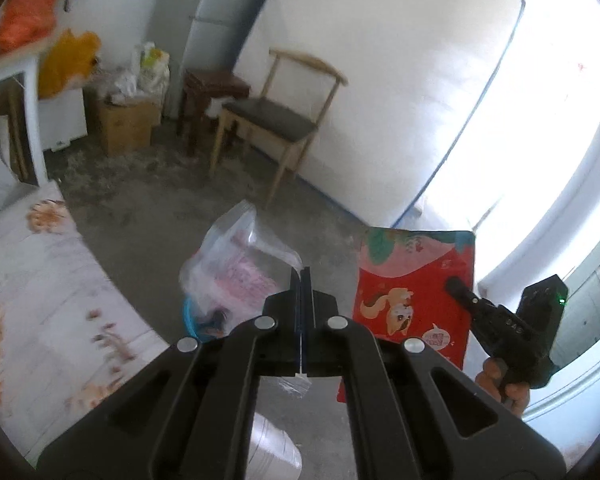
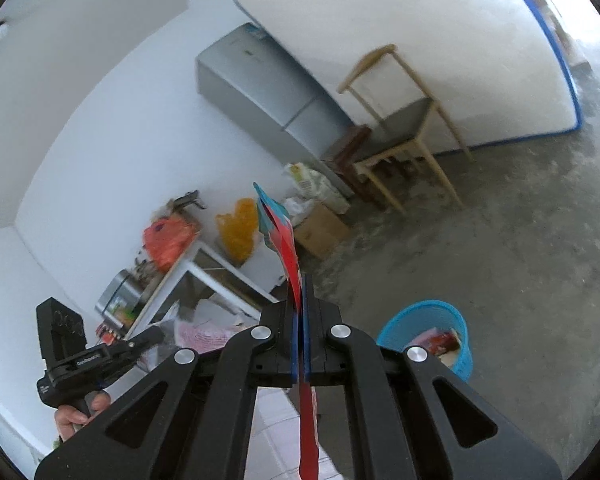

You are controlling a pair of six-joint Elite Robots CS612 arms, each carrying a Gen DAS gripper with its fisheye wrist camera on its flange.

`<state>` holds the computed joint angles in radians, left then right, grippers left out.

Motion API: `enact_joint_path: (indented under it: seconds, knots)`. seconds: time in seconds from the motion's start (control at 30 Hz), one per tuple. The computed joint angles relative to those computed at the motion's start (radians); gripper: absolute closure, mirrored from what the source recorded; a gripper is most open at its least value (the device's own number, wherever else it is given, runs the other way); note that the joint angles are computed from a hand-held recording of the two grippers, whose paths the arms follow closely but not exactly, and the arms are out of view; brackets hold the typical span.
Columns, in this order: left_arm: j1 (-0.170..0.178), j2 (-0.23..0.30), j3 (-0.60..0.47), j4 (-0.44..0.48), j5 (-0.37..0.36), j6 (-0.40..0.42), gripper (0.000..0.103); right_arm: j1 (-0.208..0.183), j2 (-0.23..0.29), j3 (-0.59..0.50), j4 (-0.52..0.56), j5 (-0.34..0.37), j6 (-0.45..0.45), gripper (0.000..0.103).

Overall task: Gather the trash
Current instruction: 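Carry both bags to the blue wastebasket and open both tools over it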

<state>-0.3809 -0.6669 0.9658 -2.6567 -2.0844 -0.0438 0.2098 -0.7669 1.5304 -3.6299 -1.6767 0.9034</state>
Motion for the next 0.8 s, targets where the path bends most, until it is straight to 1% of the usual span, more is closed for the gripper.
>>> enact_joint_path:
  seconds: [0.1,0.13,0.3,0.37,0.43,0.5,0.53,0.57,0.63,0.67,0.7,0.8]
  knots:
    - [-0.022,0.064,-0.096,0.113,0.021,0.025,0.103,-0.012,0.017,-0.005,0.031,0.011,0.038,0.101]
    - [-0.027,0.080,-0.118,0.135,0.026,0.035,0.103,-0.016,0.024,-0.008,0.041,0.016,0.054,0.101]
    - [-0.053,0.185,-0.284,0.313,0.078,0.066,0.103,-0.029,0.054,-0.024,0.078,0.030,0.123,0.101]
    - [-0.064,0.242,-0.378,0.393,0.114,0.075,0.103,-0.036,0.065,-0.029,0.088,0.042,0.150,0.101]
    - [-0.069,0.298,-0.469,0.455,0.141,0.062,0.103,-0.040,0.072,-0.029,0.094,0.051,0.166,0.101]
    - [-0.070,0.366,-0.588,0.533,0.153,0.035,0.088,-0.045,0.080,-0.030,0.104,0.062,0.186,0.101]
    - [-0.070,0.407,-0.661,0.582,0.156,0.010,0.066,-0.046,0.085,-0.034,0.111,0.065,0.193,0.101]
    - [-0.069,0.435,-0.710,0.613,0.159,-0.021,0.055,-0.047,0.086,-0.034,0.115,0.068,0.197,0.101]
    - [-0.063,0.456,-0.740,0.626,0.147,-0.080,0.049,-0.051,0.094,-0.039,0.126,0.075,0.206,0.101]
    - [-0.061,0.451,-0.726,0.620,0.148,-0.102,0.045,-0.054,0.098,-0.044,0.132,0.079,0.210,0.101]
    - [-0.058,0.434,-0.689,0.597,0.156,-0.117,0.045,-0.057,0.102,-0.047,0.134,0.085,0.212,0.101]
    - [-0.051,0.392,-0.608,0.537,0.162,-0.112,0.044,-0.067,0.124,-0.079,0.162,0.115,0.218,0.101]
